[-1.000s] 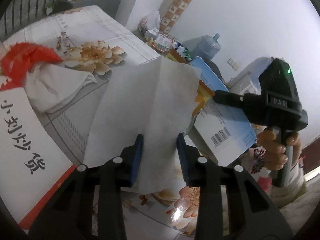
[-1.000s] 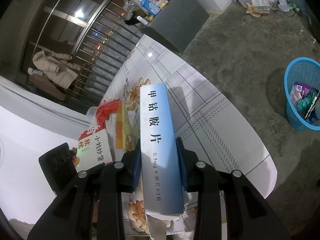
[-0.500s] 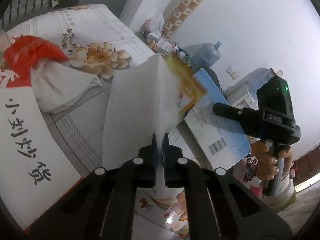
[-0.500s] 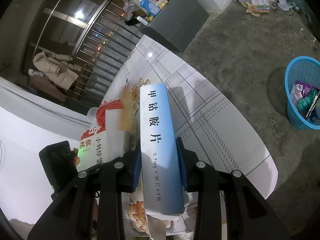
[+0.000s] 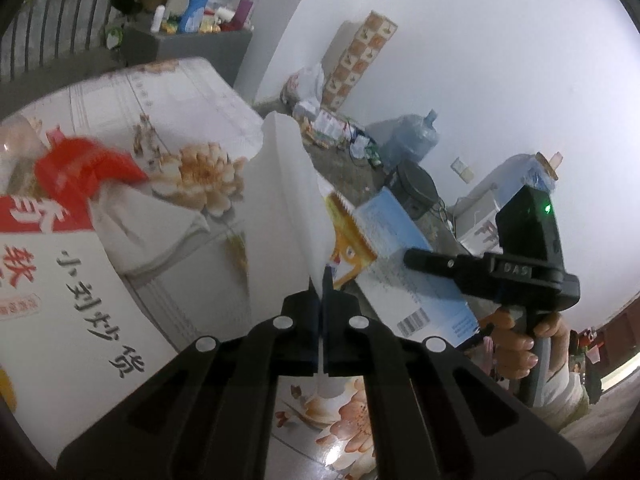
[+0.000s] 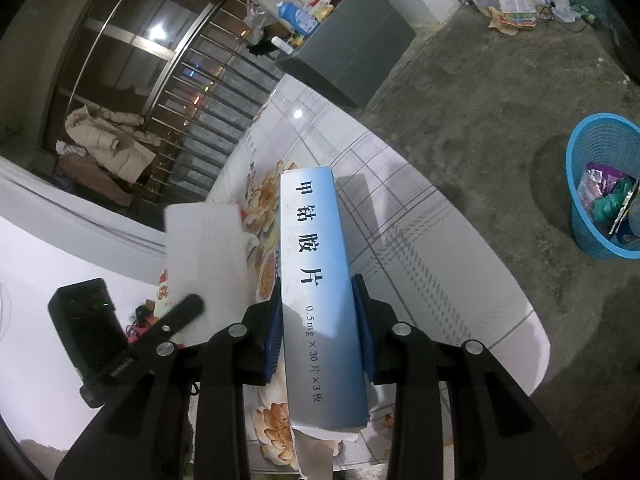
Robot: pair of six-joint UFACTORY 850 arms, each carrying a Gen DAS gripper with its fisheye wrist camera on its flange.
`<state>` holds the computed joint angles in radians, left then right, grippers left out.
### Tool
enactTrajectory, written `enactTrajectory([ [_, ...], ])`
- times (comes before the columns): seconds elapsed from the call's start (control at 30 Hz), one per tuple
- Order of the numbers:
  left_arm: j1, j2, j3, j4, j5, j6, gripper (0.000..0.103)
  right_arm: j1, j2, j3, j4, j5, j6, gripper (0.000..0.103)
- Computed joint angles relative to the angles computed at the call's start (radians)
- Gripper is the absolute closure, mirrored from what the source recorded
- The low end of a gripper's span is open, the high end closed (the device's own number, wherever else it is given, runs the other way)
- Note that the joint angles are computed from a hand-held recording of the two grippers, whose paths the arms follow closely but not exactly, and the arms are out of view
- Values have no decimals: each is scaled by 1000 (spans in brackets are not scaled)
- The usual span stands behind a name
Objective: Collect trash
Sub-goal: 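Lift the white tissue with the left tool while the right tool holds the blue box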
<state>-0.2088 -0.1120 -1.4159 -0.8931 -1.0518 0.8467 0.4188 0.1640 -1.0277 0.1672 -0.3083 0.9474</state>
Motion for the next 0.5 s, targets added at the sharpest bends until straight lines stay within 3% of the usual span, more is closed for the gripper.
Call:
enactTrajectory([
  [0.3,36,30,-51,-81,44,51,103,22,30,20,-257,-1,279,71],
  [0.5,44,11,-109,-138,24,72,103,42,74,50,-479,-17,522,71],
])
